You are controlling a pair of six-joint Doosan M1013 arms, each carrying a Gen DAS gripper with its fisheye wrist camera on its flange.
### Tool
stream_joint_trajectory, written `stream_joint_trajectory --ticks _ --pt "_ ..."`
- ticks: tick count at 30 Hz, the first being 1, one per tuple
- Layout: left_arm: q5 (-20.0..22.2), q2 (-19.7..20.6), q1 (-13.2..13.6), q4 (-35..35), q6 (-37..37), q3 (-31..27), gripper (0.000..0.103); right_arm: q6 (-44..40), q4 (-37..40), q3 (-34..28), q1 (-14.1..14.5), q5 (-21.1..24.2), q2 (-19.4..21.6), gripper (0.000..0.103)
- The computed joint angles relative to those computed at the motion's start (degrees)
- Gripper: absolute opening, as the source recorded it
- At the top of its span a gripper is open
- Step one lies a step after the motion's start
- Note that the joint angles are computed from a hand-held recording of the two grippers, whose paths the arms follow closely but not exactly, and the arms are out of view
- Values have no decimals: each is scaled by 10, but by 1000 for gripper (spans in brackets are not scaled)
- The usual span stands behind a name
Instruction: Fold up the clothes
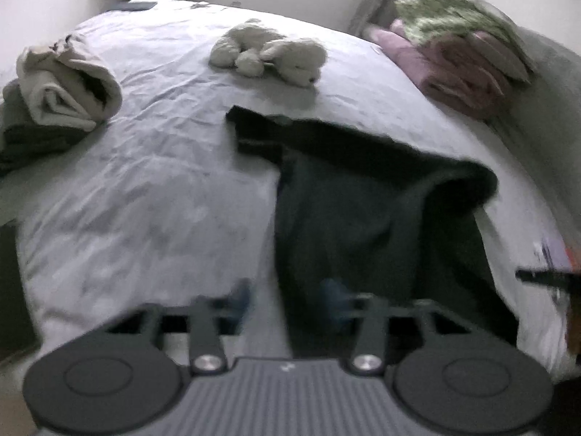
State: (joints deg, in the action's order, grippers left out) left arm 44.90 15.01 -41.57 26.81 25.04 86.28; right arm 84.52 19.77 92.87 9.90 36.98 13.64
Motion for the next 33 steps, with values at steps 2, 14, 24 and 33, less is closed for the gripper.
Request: stream_joint_trajectory --ticks 2,14,24,33 --pt "6 20 15 -3 8 -24 61 -8 -3 -17 -2 3 10 42" --pt "62 154 87 -14 126 -215 73 -71 -16 -156 -18 -4 100 45" --pt "84 279 109 -77 368 -386 73 -205 -50 -305 -2 30 204 62" --pt "82 309 108 -161 517 -404 39 -279 -60 -341 6 122 242 15"
